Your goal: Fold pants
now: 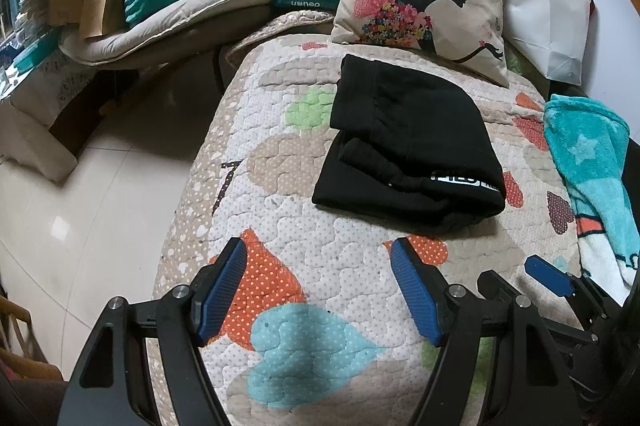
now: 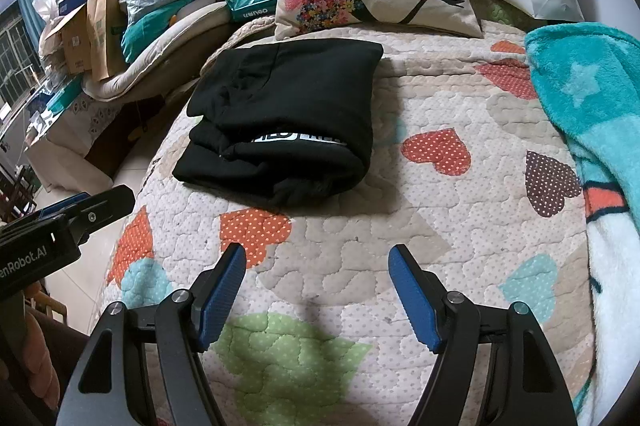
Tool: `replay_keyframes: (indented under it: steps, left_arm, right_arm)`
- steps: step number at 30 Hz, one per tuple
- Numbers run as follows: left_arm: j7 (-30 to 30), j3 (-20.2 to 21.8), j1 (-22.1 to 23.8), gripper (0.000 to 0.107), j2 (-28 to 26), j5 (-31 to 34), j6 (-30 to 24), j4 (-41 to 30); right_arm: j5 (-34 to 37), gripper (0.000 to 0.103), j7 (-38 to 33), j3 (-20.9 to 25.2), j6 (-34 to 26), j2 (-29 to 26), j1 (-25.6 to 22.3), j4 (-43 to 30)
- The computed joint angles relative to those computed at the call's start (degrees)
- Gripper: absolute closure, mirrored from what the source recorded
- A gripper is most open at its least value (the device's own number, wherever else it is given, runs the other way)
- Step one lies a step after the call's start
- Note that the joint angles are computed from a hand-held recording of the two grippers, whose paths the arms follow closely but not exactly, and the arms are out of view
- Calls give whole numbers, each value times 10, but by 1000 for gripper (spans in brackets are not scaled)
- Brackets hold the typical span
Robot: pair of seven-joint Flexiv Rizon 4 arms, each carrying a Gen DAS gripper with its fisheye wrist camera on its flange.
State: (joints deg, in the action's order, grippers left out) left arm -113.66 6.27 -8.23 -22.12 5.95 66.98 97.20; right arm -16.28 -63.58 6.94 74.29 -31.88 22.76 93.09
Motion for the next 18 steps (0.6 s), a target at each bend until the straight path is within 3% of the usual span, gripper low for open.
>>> replay_keyframes:
  steps: [18]
  left_arm:
    - [-12,9,-7,33,-3,14,8,1]
  right_arm:
    - [-2,24,2,-2,3,0,2,4]
